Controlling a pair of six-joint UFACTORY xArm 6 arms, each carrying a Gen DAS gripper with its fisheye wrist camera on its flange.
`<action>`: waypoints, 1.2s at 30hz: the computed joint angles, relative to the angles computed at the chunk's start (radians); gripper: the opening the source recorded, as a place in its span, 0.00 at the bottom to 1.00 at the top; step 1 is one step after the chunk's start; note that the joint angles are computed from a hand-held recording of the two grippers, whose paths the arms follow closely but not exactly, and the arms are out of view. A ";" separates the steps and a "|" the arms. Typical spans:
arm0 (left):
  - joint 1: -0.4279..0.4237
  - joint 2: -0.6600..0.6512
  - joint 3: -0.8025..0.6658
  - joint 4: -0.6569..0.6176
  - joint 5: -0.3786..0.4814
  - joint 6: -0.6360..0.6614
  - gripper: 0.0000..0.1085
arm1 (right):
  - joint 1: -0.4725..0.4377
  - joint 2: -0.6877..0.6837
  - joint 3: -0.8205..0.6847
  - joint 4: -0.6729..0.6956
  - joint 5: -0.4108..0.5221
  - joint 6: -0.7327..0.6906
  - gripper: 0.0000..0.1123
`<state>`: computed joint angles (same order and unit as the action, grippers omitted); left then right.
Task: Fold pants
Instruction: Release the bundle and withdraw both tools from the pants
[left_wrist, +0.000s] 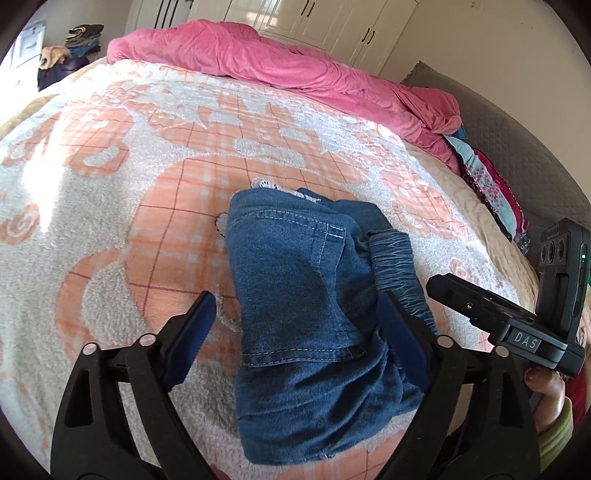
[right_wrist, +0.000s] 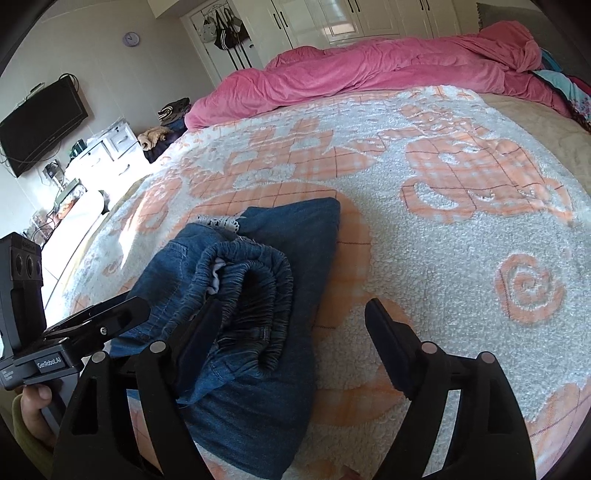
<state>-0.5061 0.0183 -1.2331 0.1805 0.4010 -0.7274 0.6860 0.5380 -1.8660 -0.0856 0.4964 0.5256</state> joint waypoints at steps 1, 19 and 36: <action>0.000 -0.004 0.000 0.007 0.004 -0.006 0.80 | 0.001 -0.005 0.004 -0.006 -0.002 0.004 0.78; -0.023 -0.093 0.005 0.229 0.100 -0.187 0.86 | 0.015 -0.129 0.118 -0.156 -0.072 0.137 0.88; -0.097 -0.221 0.073 0.414 0.169 -0.349 0.86 | 0.046 -0.281 0.277 -0.396 -0.139 0.320 0.88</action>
